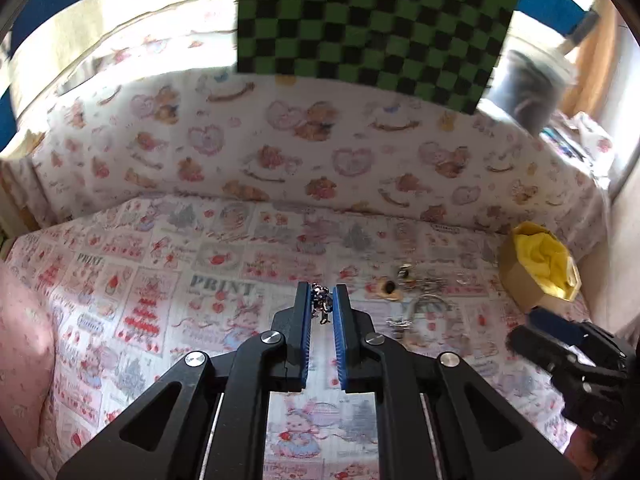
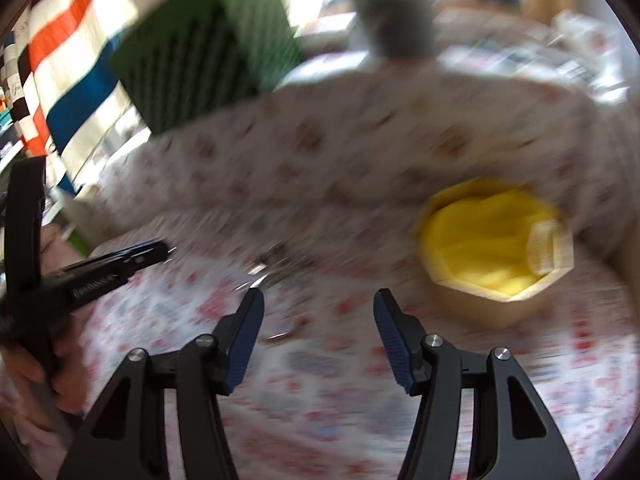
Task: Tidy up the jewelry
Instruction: 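Grasp a silver earring with the left tool while the right tool grasps another earring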
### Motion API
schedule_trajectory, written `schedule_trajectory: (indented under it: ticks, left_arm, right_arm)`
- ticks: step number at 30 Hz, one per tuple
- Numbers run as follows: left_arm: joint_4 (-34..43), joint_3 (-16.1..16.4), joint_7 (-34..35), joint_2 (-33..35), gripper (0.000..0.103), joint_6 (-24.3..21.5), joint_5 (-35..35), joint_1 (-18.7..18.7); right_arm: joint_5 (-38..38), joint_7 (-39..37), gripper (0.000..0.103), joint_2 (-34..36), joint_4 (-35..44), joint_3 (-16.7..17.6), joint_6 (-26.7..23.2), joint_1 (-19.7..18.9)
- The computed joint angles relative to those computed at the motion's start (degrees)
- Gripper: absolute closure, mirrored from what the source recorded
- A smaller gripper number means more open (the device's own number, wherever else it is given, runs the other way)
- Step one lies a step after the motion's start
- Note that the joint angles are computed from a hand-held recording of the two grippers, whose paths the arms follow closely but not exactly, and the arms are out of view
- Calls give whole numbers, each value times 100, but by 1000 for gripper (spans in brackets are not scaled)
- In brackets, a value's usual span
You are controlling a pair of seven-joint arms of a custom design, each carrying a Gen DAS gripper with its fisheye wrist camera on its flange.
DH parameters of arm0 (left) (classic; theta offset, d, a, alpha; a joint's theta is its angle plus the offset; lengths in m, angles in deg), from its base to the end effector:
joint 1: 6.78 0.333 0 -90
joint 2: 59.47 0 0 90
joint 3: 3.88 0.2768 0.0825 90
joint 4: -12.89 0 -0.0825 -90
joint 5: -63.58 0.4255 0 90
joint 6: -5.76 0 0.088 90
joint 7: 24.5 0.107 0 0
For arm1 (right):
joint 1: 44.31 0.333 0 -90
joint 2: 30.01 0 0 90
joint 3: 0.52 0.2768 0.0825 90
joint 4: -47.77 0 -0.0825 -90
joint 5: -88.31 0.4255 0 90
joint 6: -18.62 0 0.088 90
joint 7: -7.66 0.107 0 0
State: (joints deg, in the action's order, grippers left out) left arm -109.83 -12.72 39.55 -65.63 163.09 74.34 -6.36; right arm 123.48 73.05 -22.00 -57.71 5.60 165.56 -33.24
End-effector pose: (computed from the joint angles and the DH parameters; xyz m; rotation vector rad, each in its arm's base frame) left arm 0.5983 -0.0979 0.4755 -1.9602 1.6793 -0.7508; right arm 0.6478 0.1884 0.4587 -1.9370 1.4245 -0.1257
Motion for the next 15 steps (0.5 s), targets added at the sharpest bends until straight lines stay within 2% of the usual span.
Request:
schedule_trajectory:
  ticks: [1,2,4,5,8,12,15]
  left_arm:
    - [33,-9,-164,99,94,57,214,63]
    - [30,-12,-248,120,94,96,402,85]
    - [50,-12,-549,165,94,96,906,156]
    - [45,17,-591,169,94,110,938,163]
    - [10,167,-81,162,94,151,142,103]
    - [83,142,-507,161,94,-36,655,251]
    - [98,219,-358,173,94,-116,315,255]
  right_arm:
    - [-95,133,49,157,214,23,-153,8]
    - [-592,580,52,352,432,-98,-149,215]
    - [-1258,1003,69,598,743,-38,-293,273]
    - [-1664,1280,71,779,977,-56,-434,367]
    - [-1938,1554,75,1026,1277,47,-624,357]
    - [-2450,1743,76,1143,1389,83,-614,458]
    - [-2655,1896,76,1321,1614,89,-749,487]
